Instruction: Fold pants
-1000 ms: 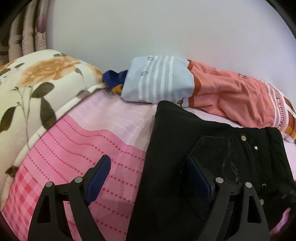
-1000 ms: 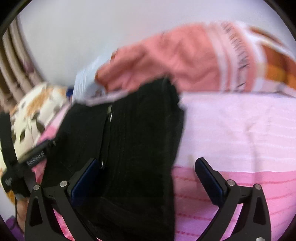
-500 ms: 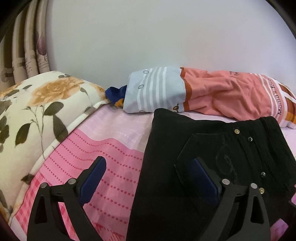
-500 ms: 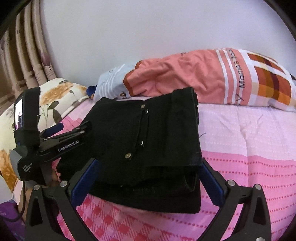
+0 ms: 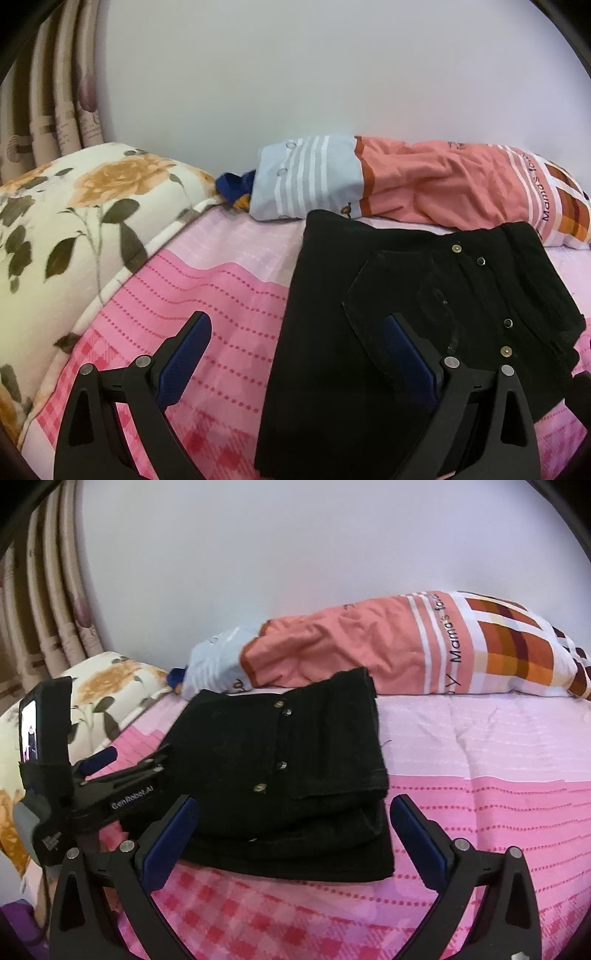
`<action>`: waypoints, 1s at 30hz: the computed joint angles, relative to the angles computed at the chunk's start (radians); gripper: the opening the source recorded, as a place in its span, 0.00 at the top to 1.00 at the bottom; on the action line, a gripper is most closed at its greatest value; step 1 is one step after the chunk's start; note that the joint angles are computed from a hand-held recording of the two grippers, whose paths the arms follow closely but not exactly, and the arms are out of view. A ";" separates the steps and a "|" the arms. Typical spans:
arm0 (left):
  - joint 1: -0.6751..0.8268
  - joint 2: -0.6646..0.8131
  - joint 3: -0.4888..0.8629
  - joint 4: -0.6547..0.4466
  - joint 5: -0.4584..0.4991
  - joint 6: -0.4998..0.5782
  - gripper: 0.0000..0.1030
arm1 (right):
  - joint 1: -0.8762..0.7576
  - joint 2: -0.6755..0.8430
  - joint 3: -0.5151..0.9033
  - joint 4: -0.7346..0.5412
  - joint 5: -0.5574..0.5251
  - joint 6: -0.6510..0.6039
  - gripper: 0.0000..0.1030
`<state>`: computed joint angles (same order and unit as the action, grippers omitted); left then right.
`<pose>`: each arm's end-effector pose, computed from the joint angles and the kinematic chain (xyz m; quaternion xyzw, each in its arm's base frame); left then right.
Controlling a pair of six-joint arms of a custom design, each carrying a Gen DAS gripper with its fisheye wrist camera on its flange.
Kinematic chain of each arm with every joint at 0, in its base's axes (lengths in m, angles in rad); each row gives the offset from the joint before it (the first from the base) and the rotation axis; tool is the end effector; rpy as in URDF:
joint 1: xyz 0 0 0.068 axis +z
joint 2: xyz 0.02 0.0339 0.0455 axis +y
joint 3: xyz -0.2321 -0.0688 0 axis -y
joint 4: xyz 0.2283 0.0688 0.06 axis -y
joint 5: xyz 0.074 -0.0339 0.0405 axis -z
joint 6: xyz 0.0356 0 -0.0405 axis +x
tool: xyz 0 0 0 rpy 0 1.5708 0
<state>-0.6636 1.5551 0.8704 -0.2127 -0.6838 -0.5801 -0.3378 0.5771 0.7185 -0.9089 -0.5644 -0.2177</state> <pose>0.2459 -0.1637 0.1682 -0.0736 0.8931 0.0759 0.4373 0.1176 -0.0211 0.2594 -0.0556 0.8890 0.1435 0.4314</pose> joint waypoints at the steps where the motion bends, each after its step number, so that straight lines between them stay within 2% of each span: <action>1: -0.002 -0.012 -0.006 -0.008 0.003 -0.011 0.09 | 0.011 -0.011 0.004 -0.009 0.010 -0.006 0.00; 4: -0.006 -0.032 -0.010 -0.047 0.001 -0.041 0.09 | 0.036 -0.019 0.013 -0.030 0.023 -0.020 0.00; 10: -0.059 -0.097 0.021 -0.272 -0.138 -0.171 0.09 | 0.002 -0.024 0.028 -0.062 -0.014 -0.044 0.00; 17: -0.095 -0.354 -0.028 -0.338 -0.141 -0.139 0.02 | -0.036 -0.042 0.050 -0.123 -0.065 -0.099 0.00; 22: -0.146 -0.420 0.033 -0.407 -0.207 -0.102 0.00 | -0.040 -0.054 0.075 -0.151 -0.087 -0.099 0.00; 25: -0.197 -0.402 0.118 -0.514 -0.273 -0.143 0.00 | -0.089 -0.041 0.106 -0.185 -0.133 -0.130 0.00; 28: -0.267 -0.461 0.129 -0.521 -0.314 -0.155 0.00 | -0.149 -0.020 0.142 -0.223 -0.178 -0.170 0.00; 30: -0.296 -0.468 0.171 -0.575 -0.312 -0.198 0.00 | -0.216 0.007 0.176 -0.261 -0.226 -0.221 0.00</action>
